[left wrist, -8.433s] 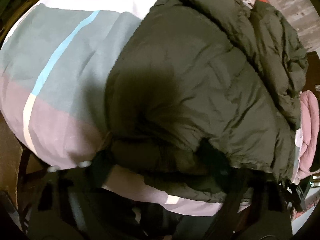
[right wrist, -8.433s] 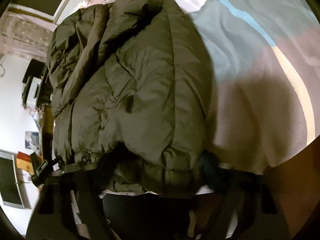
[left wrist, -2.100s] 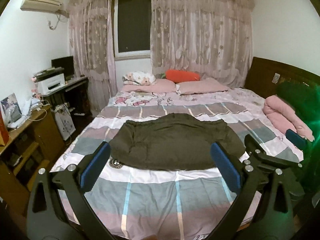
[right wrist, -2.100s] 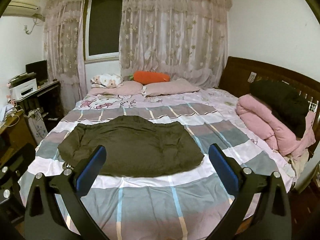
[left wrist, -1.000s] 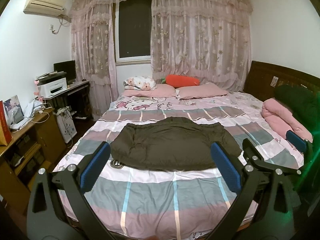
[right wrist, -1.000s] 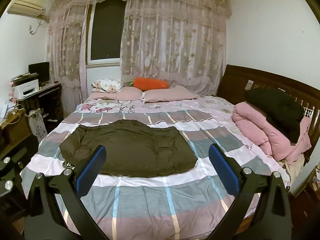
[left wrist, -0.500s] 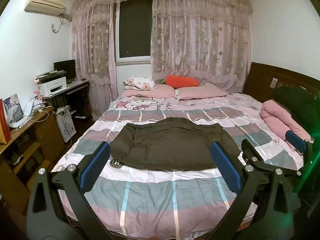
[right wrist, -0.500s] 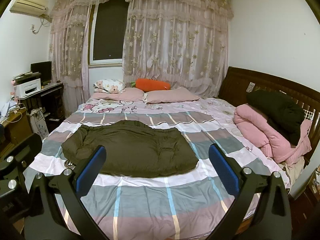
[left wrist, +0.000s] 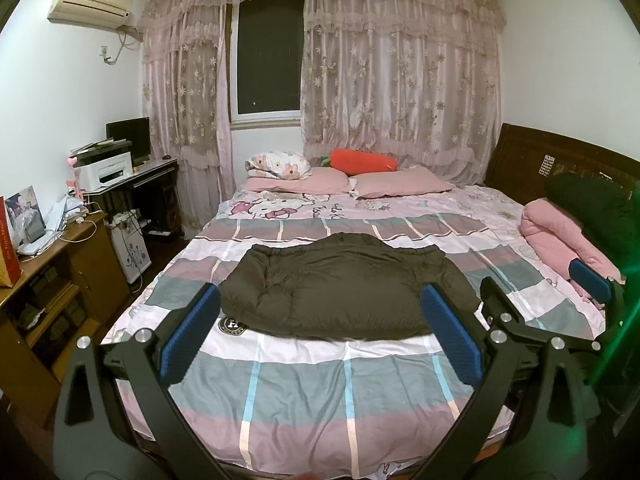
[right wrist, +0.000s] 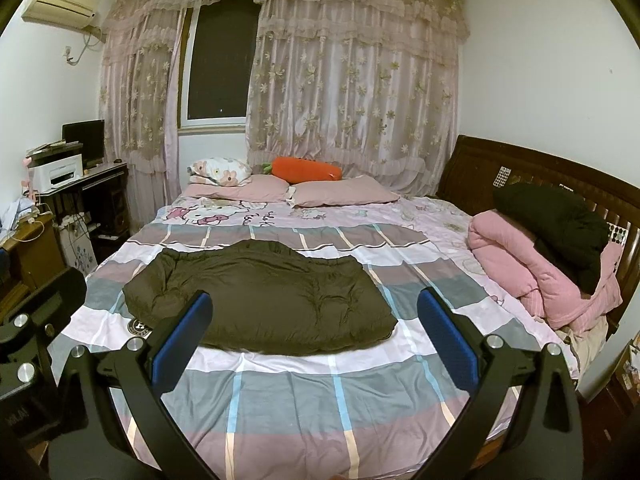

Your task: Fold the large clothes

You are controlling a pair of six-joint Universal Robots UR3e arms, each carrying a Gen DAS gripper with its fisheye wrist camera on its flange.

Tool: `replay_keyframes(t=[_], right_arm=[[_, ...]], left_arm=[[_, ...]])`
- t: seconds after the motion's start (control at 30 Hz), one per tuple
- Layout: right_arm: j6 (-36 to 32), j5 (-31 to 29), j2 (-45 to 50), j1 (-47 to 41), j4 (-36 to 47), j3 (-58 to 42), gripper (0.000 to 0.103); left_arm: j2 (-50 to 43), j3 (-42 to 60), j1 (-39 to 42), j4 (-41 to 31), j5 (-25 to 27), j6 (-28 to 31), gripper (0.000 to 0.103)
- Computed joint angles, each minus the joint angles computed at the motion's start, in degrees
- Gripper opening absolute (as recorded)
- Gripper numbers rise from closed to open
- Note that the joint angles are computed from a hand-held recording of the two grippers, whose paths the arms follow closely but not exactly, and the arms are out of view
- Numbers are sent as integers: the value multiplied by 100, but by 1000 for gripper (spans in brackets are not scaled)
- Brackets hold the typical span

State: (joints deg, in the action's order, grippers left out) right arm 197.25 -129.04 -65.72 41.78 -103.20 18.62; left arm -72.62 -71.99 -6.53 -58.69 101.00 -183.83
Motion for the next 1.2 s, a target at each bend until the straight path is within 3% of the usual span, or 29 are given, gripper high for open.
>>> replay_keyframes(t=[0.5, 0.87, 1.0, 1.2], right_arm=[[-54, -7, 164, 17, 188, -369, 102], [-155, 292, -32, -185, 162, -142, 102], [-279, 514, -386, -371, -219, 598, 102], [-410, 937, -742, -743, -583, 1419, 102]], left_arm=[[-46, 85, -148, -66, 103, -88, 101], [-137, -113, -529, 220, 762, -128, 101], [88, -250, 41, 35, -26, -204, 101], [146, -485, 560, -45, -571, -275, 101]])
